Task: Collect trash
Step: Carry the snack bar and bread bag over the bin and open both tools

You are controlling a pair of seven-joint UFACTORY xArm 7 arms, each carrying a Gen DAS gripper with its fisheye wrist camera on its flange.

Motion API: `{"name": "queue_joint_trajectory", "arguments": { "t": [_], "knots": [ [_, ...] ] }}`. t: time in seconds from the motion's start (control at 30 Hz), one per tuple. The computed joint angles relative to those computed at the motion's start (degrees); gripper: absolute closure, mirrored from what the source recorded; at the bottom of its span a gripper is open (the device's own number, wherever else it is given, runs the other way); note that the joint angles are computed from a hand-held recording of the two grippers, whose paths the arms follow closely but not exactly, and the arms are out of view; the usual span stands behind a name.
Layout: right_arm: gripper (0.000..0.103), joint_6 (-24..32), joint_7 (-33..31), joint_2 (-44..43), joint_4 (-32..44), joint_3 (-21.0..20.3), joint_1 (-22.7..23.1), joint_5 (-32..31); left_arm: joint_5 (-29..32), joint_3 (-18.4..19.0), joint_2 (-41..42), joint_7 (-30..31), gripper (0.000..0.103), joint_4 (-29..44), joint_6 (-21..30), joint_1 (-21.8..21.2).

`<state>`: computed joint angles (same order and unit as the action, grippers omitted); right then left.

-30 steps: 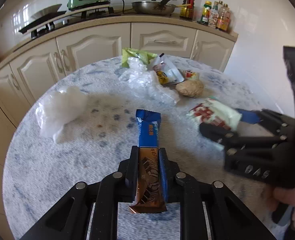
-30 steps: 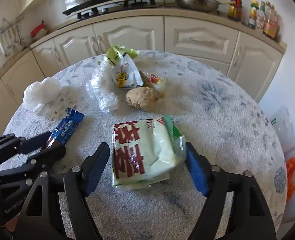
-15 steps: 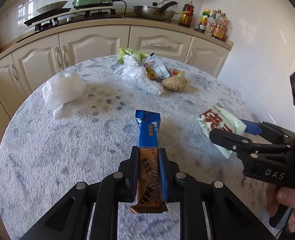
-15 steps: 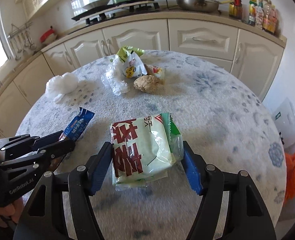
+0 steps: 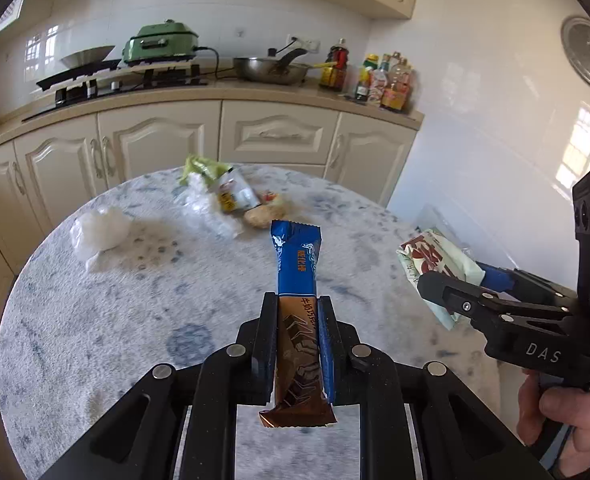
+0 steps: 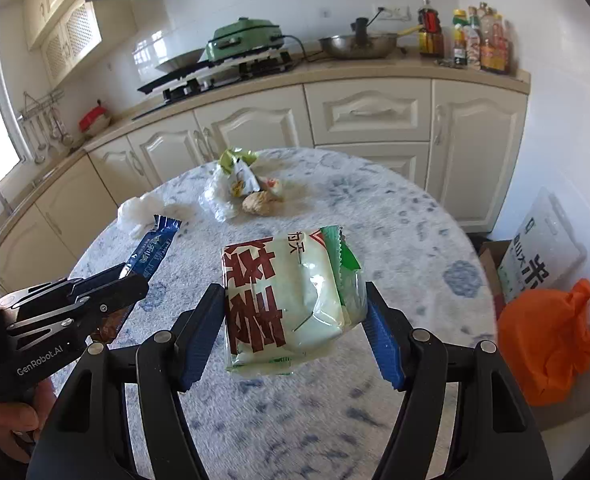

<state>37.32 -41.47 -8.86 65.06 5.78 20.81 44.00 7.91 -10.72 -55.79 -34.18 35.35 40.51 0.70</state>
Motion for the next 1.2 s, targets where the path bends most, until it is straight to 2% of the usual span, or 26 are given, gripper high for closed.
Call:
{"name": "queue_joint_trajectory", "arguments": {
  "t": [0.27, 0.53, 0.73, 0.9, 1.2],
  "knots": [
    [0.034, -0.27, -2.32, -4.92, -2.2, -4.19, -2.81, 1.68, -0.71, -4.05, 6.34, -1.9, 0.089, 5.83, -3.42, -3.09],
    [0.034, -0.31, -1.12, -8.29, -4.66, -9.85, -8.49, -0.75, -1.13, -7.19, 19.79, -2.66, 0.089, 13.99, -9.95, -8.6],
    [0.034, 0.23, 0.42, -7.52, -5.88, -13.5, -13.89, -2.65, 0.48, -9.22, 32.16, -3.73, 0.089, 22.33, -11.83, -12.5],
    [0.034, 0.89, 1.39, -4.76, -6.84, -14.59, -17.9, -3.92, 3.37, -9.14, 43.93, -4.31, 0.089, 30.05, -10.05, -16.36],
    [0.034, 3.66, 1.33, 3.77, -5.52, -13.69, -23.88, -2.01, 0.96, -4.62, 60.63, -0.64, 0.088, 42.84, -5.1, -24.28]
  ]
}}
